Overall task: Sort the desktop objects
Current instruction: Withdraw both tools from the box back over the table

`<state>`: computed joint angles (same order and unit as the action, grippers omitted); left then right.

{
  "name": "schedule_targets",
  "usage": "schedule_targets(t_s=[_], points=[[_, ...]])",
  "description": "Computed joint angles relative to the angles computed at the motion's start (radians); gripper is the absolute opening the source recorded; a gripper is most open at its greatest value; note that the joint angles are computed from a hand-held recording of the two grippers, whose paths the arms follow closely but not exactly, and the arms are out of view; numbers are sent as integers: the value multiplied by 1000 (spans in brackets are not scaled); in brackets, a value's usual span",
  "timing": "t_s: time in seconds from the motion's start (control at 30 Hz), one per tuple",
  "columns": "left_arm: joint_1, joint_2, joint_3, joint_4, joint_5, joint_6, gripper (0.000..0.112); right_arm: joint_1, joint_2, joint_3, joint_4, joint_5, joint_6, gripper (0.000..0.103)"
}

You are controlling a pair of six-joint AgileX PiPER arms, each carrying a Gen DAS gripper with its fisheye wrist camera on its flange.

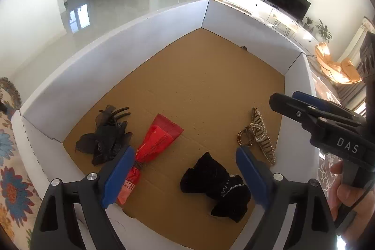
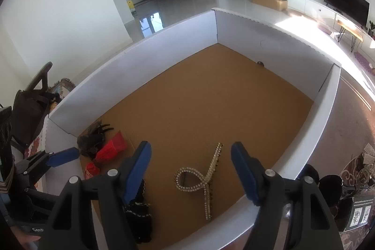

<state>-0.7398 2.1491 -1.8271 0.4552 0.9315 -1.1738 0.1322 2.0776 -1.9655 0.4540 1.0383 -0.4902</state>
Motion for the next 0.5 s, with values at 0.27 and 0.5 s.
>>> schedule_targets(t_s=[0.27, 0.5], points=[[-169, -71, 96, 326, 22, -283, 88, -212, -331, 453, 262, -130, -319, 92], [-371, 94, -264, 376, 40, -160, 90, -691, -526, 805, 354, -107, -691, 94]])
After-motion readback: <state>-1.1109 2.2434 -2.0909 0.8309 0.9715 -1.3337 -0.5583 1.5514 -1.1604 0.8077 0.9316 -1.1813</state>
